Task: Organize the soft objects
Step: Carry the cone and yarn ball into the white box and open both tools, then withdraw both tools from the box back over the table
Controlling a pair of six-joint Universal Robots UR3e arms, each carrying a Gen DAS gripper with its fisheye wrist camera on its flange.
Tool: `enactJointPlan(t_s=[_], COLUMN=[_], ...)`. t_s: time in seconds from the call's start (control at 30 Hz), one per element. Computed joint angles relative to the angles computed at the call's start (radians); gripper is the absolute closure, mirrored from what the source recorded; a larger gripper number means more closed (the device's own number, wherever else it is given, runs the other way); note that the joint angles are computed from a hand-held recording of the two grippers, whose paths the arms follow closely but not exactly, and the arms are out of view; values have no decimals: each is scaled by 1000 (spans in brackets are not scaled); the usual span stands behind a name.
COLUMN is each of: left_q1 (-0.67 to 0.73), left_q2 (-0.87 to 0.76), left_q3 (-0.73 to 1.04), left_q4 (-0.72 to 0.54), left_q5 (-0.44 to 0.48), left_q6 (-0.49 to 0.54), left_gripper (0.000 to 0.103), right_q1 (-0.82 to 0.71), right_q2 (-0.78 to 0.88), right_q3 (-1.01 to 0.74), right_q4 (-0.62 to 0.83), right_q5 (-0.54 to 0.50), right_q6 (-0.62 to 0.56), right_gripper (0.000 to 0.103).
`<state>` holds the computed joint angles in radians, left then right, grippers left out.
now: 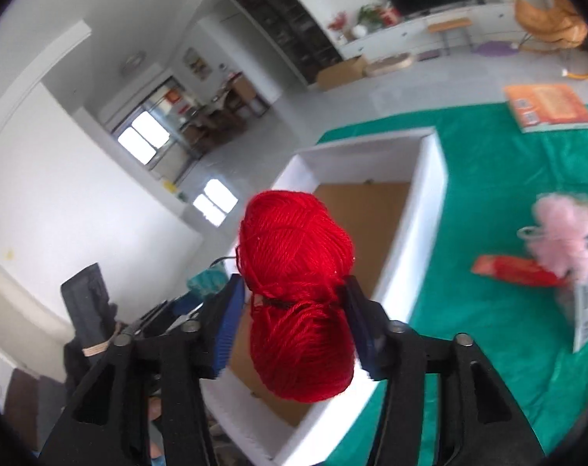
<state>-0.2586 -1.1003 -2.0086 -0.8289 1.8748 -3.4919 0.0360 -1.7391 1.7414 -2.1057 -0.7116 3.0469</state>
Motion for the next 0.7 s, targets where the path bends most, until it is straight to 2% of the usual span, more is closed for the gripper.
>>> enactJointPlan(t_s=[0.1, 0.2, 0.3, 0.33, 0.4, 0.53, 0.63, 0.7], left_q1=[9, -69, -217, -276, -372, -485, -526, -524], left_q2=[46, -32, -180, -252, -382, -643, -820, -887], left_q3=[-68, -59, 11, 83, 186, 398, 547, 577], left_q4=[36, 108, 204, 211, 242, 240, 192, 203], left_q5=[-14, -28, -32, -33, -61, -156, -145, -128], left_q6=[-19, -49, -76, -83, -79, -57, -75, -97], left_gripper=[0, 0, 0, 0, 0, 0, 0, 0], right_q1=[-3, -128, -255, -290, -384, -614, -682, -701], right_q2=[-39, -186, -343, -382, -424, -476, -512, -541], right_q3=[101, 276, 477, 546, 665, 817, 871, 879], right_q4=[-76, -127, -221, -262, -332, -346, -349, -322], right_q5=[-44, -136, -355, -434, -536, -520, -509, -502], right_q6=[-3, -37, -99, -118, -176, -325, -382, -390], right_gripper=[26, 27, 26, 26, 26, 27, 27, 27])
